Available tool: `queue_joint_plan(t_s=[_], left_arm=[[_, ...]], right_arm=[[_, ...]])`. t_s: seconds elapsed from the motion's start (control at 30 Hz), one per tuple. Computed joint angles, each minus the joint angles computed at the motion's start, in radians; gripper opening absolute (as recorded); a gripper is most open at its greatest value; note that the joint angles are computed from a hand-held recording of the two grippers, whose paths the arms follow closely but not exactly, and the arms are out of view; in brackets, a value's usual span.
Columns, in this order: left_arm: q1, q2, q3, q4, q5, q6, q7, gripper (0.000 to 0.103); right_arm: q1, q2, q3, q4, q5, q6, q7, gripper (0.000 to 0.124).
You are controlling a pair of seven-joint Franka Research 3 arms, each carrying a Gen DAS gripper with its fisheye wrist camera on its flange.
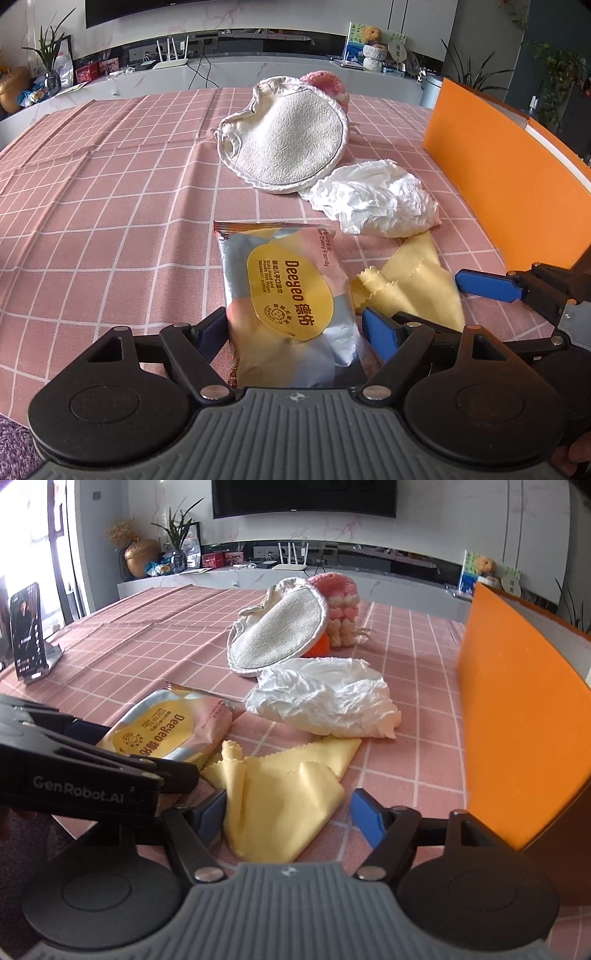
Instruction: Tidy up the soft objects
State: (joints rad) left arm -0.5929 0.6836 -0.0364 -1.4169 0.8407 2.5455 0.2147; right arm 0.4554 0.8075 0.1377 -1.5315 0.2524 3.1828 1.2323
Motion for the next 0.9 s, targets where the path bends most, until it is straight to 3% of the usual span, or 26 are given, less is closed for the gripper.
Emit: queue_joint_plan(t_s=[0.17,0.23,0.3,0.37,0.57,0.67,0.9], left_arm=[[-0.007,0.007,0.011,0.008,0.02,-0.003,0.001,0.086],[-0.006,0.004,0.014,0.003,0.028,0.011,-0.007,0.078],[-0.008,0.005,0.017,0.003,0.037,0.009,-0.005,0.075],[-0.013,0.002,0.021,0.0,0.048,0.01,-0.017,0.073],[-0.017,-0.018,0.023,-0.02,0.072,0.012,-0.054,0.067],[-0.024,-0.037,0.029,-0.037,0.103,0.02,-0.09,0.067],[-0.034,-0.076,0.028,-0.046,0.187,0.037,-0.17,0.067]], right_arm=[[-0.037,0.006,0.052,-0.011,-0.019,0.037,-0.052,0.049],[-0.047,0.012,0.067,-0.008,-0.022,0.048,-0.067,0.036],[-0.065,0.017,0.092,-0.01,-0.029,0.06,-0.089,0.011],[-0.029,0.016,0.05,-0.008,-0.023,0.071,-0.087,0.009],[-0.054,0.014,0.077,-0.004,-0.012,0.053,-0.092,0.007],[-0.057,-0.001,0.078,-0.025,-0.01,0.086,-0.096,0.007],[-0.124,-0.051,0.152,-0.1,-0.045,0.183,-0.107,0.006]])
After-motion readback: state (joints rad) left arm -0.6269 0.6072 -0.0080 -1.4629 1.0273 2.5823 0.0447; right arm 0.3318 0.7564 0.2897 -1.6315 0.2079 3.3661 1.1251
